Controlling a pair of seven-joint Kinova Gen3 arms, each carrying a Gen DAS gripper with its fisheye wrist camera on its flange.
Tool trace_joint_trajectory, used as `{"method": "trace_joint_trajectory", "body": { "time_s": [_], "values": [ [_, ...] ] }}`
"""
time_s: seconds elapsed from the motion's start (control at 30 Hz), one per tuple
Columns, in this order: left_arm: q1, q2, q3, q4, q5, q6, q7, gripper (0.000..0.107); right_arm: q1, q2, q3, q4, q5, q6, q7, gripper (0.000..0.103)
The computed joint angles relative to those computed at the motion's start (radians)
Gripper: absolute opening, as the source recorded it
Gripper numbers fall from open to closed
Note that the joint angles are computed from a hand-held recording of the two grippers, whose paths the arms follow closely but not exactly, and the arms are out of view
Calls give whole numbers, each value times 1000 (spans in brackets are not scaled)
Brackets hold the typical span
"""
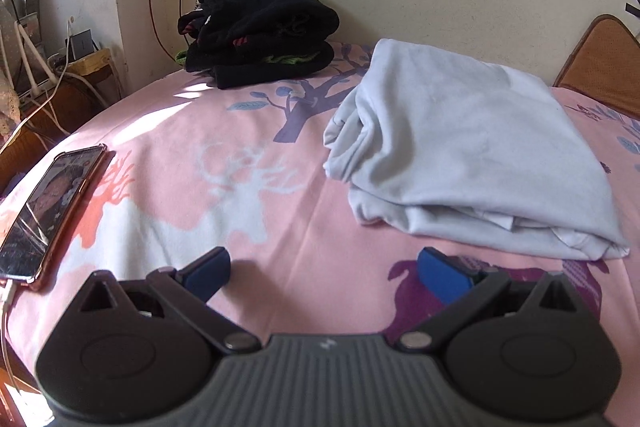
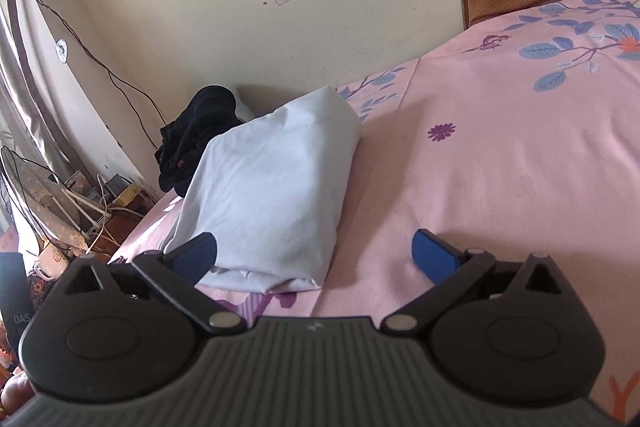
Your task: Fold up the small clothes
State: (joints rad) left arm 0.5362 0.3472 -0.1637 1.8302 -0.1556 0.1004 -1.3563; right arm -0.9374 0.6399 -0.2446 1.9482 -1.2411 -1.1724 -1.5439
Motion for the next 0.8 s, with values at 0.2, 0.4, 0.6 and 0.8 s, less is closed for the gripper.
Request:
{"method": "trace_joint_trajectory", "body": {
  "time_s": [0.2, 0.4, 0.6, 0.8],
  "values": [
    [73, -16, -51, -21, -41, 97, 89, 103, 9, -29, 1, 10, 8, 74, 71, 103],
    [122, -44, -69, -4, -127, 151, 215, 103, -12, -32, -7, -25, -69, 79, 135, 103],
    [-35, -62, 106, -23, -110, 215, 176, 103, -25, -26, -34, -34, -58, 76, 108, 103],
    [-29, -60, 119, -32, -173, 243, 239, 103, -34, -18, -24, -29, -23, 72, 48, 103]
  ]
}}
